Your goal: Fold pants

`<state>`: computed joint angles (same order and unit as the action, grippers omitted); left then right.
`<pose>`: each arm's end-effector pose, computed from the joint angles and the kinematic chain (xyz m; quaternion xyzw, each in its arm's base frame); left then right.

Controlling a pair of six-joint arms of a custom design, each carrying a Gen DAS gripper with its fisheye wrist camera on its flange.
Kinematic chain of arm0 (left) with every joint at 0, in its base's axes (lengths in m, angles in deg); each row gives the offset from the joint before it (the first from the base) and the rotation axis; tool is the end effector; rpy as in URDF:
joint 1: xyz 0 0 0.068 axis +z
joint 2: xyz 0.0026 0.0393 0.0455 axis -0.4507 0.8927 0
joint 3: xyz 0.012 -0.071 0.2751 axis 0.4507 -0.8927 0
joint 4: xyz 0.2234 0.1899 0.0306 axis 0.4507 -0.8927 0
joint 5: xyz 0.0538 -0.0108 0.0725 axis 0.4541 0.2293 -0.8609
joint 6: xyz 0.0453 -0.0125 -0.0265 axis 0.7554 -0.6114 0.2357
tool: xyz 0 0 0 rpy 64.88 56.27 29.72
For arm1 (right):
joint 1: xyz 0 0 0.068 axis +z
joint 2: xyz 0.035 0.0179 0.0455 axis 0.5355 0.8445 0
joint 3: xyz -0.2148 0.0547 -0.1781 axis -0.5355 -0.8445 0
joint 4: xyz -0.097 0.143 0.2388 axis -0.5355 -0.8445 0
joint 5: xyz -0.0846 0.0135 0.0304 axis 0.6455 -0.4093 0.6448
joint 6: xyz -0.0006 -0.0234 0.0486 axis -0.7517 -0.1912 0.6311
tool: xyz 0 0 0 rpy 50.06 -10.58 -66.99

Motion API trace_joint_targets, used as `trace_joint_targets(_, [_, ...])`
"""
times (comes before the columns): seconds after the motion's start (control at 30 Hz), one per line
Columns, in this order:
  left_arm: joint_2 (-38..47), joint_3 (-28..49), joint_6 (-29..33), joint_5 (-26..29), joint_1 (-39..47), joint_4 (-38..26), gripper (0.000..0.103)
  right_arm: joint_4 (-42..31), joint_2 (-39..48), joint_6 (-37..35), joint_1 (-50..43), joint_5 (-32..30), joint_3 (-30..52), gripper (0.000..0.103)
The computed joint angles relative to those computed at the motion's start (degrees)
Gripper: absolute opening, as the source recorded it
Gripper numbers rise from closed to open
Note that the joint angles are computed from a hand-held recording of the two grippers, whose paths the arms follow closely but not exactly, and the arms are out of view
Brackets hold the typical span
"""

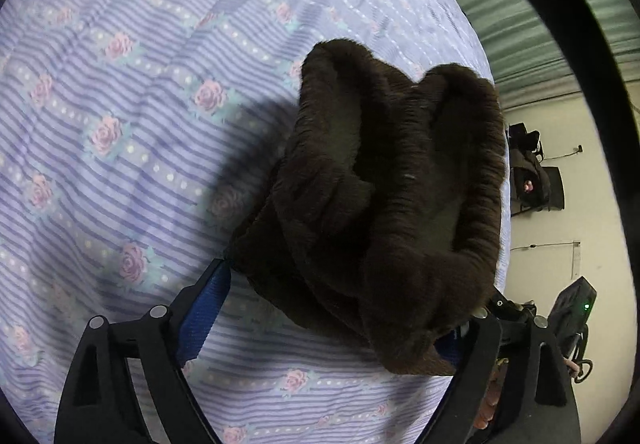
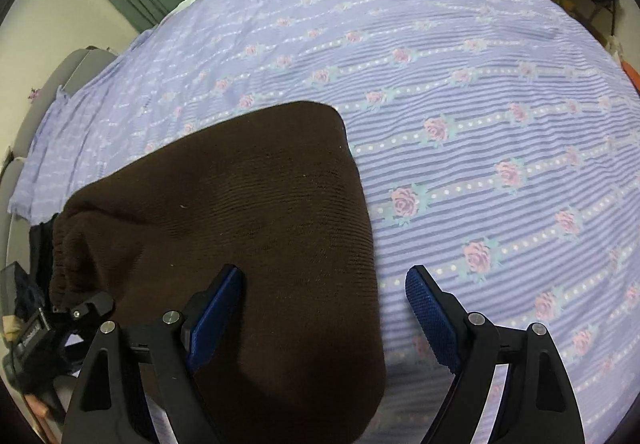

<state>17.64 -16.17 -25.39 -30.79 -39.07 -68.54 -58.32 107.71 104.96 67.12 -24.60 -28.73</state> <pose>0.3571 -0.0968 0.1498 -0.0364 0.9503 -0.3018 0.0667 0.2012 0.1321 0.2060 0.2506 0.9394 0.1094 0.2070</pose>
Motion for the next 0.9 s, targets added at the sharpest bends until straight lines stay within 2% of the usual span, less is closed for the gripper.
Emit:
trace_joint_targets(0.23, [3.5,-1.3,-3.3,2.4,-0.2,6.5,0.095,7.1,1.3,-1.5,-2.0,-3.2,-4.3,0.084])
trace_joint_targets(0.43, [5.7,0.5,-5.3,1.5,-1.3,9.2,0.09,11.5,1.1,-1.2,-3.6,-5.4,-6.7,0.084])
trace_joint_targets(0.5, [6.2,1.2,-5.5,1.3,-1.7,9.6,0.079,12.8,1.3,-0.9,-3.9,-6.6,-7.1,0.08])
trace_joint_targets(0.57, [6.3,2.6,-4.9,0.7,-2.1,8.4,0.074,14.4,1.0,-0.6,-4.3,-8.2,-7.6,0.063])
trace_joint_targets(0.6, [6.3,3.2,-4.6,0.5,-2.2,7.7,0.071,14.6,0.7,-0.4,-4.3,-9.1,-7.6,0.061])
trace_joint_targets(0.77, [5.3,6.7,-1.0,-2.0,-2.9,2.3,0.057,8.0,3.3,-3.4,-1.8,-6.4,-1.2,0.043])
trace_joint_targets(0.9, [2.3,7.9,2.5,-4.4,-3.9,-0.6,0.051,1.4,2.5,-3.5,1.6,-2.2,3.5,0.037])
